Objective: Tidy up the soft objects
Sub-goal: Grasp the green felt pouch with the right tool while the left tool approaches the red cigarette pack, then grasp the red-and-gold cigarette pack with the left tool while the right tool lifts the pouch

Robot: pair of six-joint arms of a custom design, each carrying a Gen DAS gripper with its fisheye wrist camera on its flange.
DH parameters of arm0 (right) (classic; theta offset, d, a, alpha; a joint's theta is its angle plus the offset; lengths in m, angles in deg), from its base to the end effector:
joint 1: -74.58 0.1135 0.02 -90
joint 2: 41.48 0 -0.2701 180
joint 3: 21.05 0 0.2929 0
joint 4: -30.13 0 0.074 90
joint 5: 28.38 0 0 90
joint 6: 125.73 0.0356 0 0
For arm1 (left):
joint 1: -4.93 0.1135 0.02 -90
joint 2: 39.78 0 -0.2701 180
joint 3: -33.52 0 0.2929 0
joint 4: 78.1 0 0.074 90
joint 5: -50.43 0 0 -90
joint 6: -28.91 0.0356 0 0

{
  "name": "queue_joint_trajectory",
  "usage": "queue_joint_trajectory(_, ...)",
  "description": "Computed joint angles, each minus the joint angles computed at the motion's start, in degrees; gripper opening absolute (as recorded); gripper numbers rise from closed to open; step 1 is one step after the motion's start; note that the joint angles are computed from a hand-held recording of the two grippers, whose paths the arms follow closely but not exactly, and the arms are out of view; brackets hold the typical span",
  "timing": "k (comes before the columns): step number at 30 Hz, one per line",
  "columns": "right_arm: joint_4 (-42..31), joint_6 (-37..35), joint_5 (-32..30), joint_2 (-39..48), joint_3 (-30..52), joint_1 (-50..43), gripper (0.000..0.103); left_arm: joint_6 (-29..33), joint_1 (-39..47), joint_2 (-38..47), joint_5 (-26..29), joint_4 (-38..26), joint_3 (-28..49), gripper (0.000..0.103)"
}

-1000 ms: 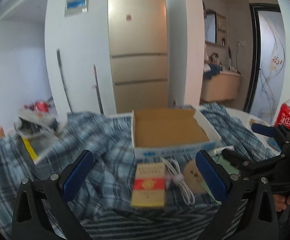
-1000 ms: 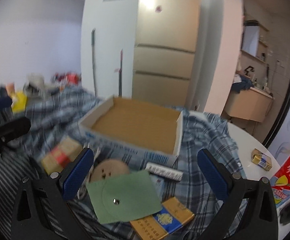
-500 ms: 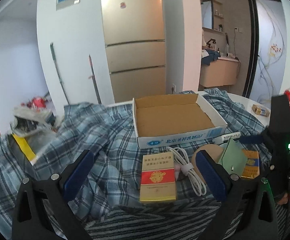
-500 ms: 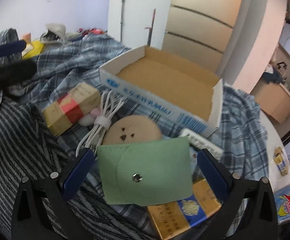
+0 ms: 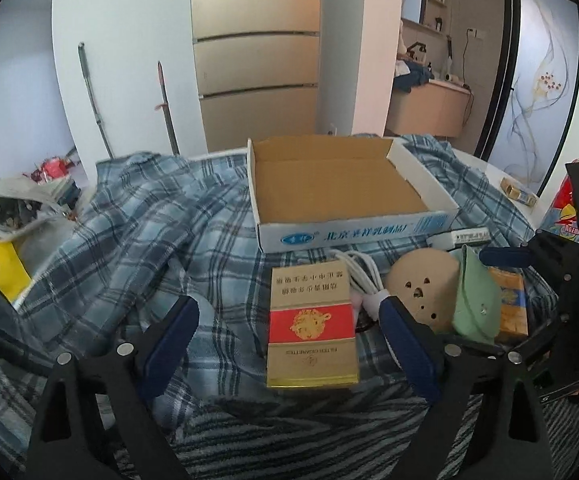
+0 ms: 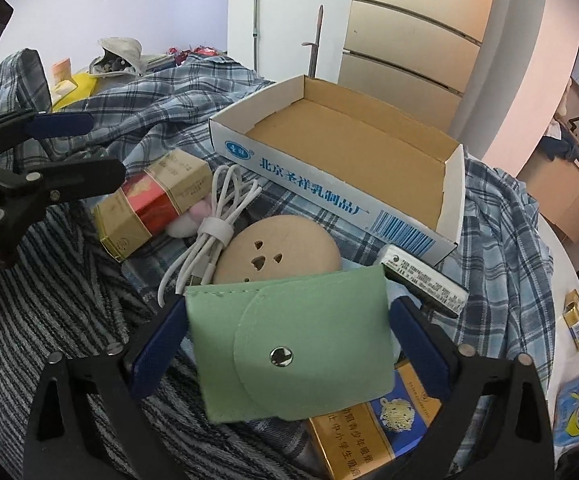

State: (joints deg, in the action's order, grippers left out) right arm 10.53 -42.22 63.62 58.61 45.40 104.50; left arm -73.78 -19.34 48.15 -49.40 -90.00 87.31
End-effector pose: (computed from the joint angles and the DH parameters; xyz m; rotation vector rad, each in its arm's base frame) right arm 0.3272 0.1868 0.1294 -0.7684 2.3829 0.1261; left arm 0.3019 -0.1294 0.1405 0.1566 2.3567 -0.1095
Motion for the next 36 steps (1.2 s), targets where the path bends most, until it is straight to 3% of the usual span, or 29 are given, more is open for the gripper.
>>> queue_joint_trajectory(4, -0.1, 0.4, 0.0, 0.3, 0.2, -0.2, 0.088, -0.5, 1.3, 3.8, 2.8, -1.4, 2.1, 0.093)
queue_joint_trajectory(7, 1.1, 0.7, -0.6, -1.0, -1.0, -0.6, 0.08, -0.1, 2.8, 6.7, 8.3, -2.5, 3.6, 0.089)
queue_joint_trajectory(13, 4.5, 0.5, -0.8, -4.2, -4.1, -0.7, 0.057, -0.6, 3.2, 8.0, 9.8, -3.3, 4.3, 0.064)
queue_joint_trajectory(15, 5.3, 0.4, -1.1, -5.0, -4.8, -0.9, 0.044, -0.3, 2.8, 8.0, 9.3, -3.3, 4.4, 0.059)
queue_joint_trajectory(21, 9.9, 0.7, 3.1, -9.3, -8.5, -0.5, 0.019, -0.2, 0.2, 4.0, 3.7, -0.4, 1.4, 0.058)
queue_joint_trajectory(24, 13.0, 1.4, 5.5, -11.5, -10.4, -0.3, 0.011, 0.3, -1.3, 1.3, 0.5, 1.8, -0.4, 0.058)
queue_joint_trajectory(30, 19.2, 4.1, 3.2, -16.8, -14.8, -1.8, 0.003, 3.4, -6.5, -5.7, -10.1, 13.7, -7.7, 0.058)
queue_joint_trajectory(36, 23.7, 4.2, 1.4, -18.8, -17.3, -2.1, 0.003, 6.0, -10.5, -11.4, -18.2, 25.2, -14.2, 0.058)
